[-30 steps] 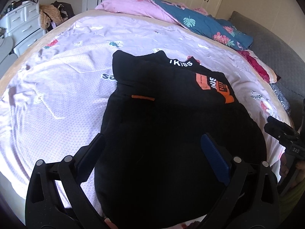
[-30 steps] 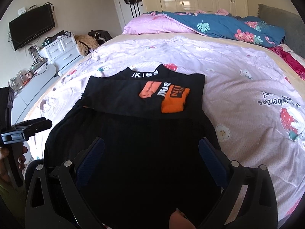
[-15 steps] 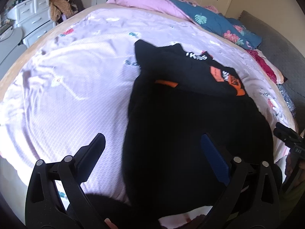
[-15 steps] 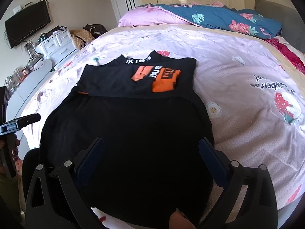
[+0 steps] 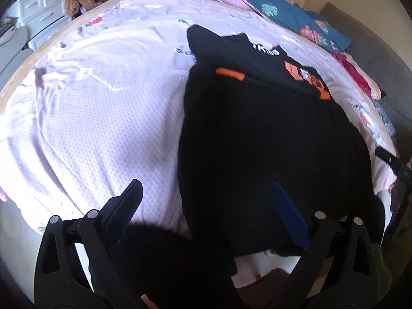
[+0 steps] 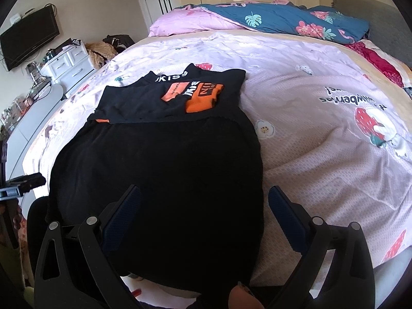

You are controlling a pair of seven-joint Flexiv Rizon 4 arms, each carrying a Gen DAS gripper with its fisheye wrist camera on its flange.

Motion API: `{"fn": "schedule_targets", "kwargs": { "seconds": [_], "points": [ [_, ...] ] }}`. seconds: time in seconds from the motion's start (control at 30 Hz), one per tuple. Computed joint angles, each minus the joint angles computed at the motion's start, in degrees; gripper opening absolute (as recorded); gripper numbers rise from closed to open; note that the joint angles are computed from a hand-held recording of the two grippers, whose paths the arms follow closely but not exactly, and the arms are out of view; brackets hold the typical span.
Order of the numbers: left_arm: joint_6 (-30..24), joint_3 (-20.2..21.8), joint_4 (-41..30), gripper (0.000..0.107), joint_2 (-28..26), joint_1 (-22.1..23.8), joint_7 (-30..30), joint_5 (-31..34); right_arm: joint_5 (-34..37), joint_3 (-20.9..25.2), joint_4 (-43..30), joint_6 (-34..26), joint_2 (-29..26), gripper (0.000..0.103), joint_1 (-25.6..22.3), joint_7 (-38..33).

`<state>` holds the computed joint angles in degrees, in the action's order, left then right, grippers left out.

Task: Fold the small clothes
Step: 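Grasp the shirt hem with the left gripper while the right gripper grasps it too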

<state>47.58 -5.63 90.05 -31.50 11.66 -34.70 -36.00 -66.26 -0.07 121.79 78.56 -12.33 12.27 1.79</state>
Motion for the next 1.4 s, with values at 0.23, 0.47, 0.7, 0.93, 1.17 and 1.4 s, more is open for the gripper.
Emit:
{"fn": "schedule_targets", "kwargs": {
  "seconds": [0.23,0.47,0.7,0.93,1.17,1.4],
  "points": [
    [-0.26,0.84,3.28,0.065,2.12,-0.74,3.17,2.30,-1.37,0.49,1.65,-0.46,1.41,0.098,-0.42,1.63],
    [-2.20,2.56,3.99,0.065,2.13,-1.66,1.67,5.95,-0.05,1.81,4.31,-0.87,2.76,0.098,-1.21,1.09],
    [-3.48,3.55,3.47,0.065,1.48,-2.48,0.76,10.35,2.46,3.05,7.47,-1.68,4.14,0.099,-1.03,-0.67],
    [-0.66,3.29,4.22,0.042,1.24,-2.52,1.29,11.31,7.16,4.49,8.88,-2.19,5.07,0.099,-0.71,-5.73],
    [-1.42,1.35,4.92,0.011,1.67,-0.56,3.15,6.32,19.79,6.64,8.63,-5.69,3.66,0.097,1.55,-17.56],
    [-1.60,0.85,5.24,0.003,2.84,1.10,6.03,1.34,24.85,6.61,7.65,-8.63,2.85,0.023,4.55,-25.34]
  ]
}}
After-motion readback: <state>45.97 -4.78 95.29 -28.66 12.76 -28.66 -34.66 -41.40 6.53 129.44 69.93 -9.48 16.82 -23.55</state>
